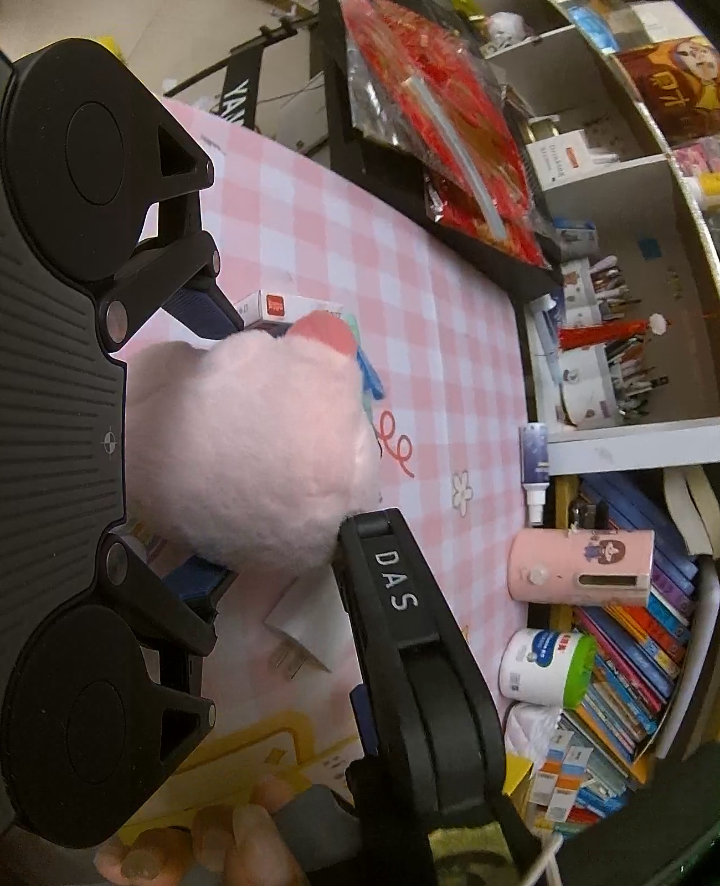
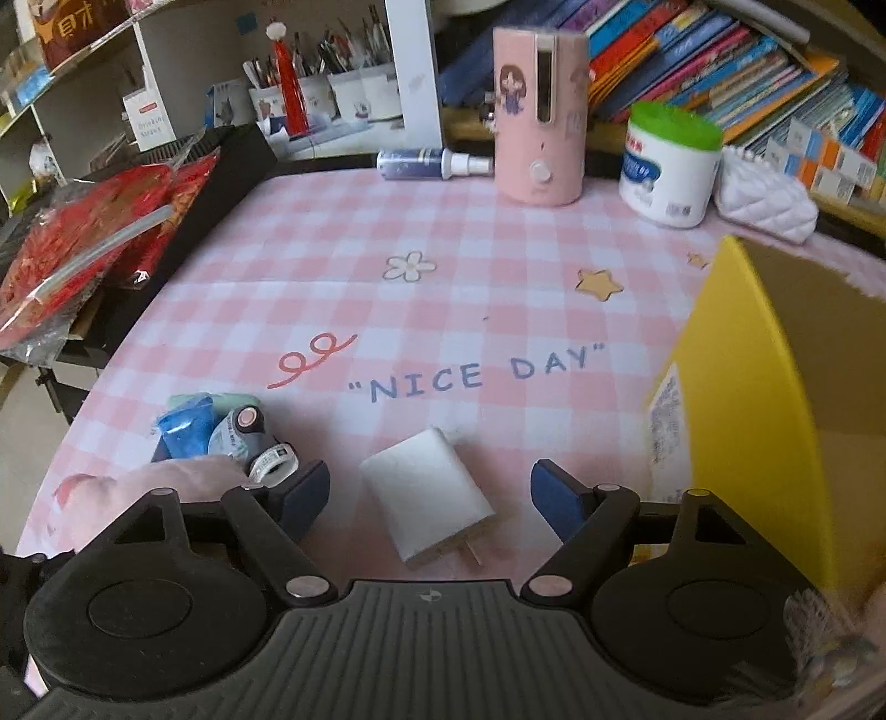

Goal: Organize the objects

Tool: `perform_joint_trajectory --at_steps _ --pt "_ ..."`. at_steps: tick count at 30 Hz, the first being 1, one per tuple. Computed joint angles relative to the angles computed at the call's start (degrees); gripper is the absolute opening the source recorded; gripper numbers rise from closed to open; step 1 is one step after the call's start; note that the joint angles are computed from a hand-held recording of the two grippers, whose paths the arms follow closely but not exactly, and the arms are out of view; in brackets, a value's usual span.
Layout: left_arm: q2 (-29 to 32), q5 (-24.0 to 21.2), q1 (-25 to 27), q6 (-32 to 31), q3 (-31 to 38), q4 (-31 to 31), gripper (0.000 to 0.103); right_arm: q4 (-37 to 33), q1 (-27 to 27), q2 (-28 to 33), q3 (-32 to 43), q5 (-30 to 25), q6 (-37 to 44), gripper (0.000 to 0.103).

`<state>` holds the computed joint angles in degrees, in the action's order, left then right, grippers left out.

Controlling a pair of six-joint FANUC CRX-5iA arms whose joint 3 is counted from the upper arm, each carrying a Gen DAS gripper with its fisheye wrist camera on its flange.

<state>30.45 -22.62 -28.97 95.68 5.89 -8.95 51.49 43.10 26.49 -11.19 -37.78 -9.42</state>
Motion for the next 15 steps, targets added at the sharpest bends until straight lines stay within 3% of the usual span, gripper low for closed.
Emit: perform_joint_trajectory --at_steps 1,2,5,8,15 --pt "0.2 -0.1 0.2 -0.5 0.1 0.8 0.081 0.1 -0.1 0.1 0.1 0.2 0.1 0.079" --pt "0.2 0.7 0.6 -2.5 -0.6 3.0 0.067 0.0 -0.2 0.1 0.2 0.3 -0.1 0.079" --pt "-0.4 1.7 1.4 -4.6 -2.0 5.9 0.062 -0.2 -0.6 -0.1 0.1 0.4 -2.2 0.079" --pt "-2.3 3.0 2.3 -0.3 -3.7 4.2 0.062 -0.9 -0.6 0.1 0.6 -0.6 -1.9 0.079" --pt "-5.8 5.6 4.6 0.5 -8.2 8.1 0.062 -10.5 -0.1 3.2 6.0 -1.6 11.4 0.075"
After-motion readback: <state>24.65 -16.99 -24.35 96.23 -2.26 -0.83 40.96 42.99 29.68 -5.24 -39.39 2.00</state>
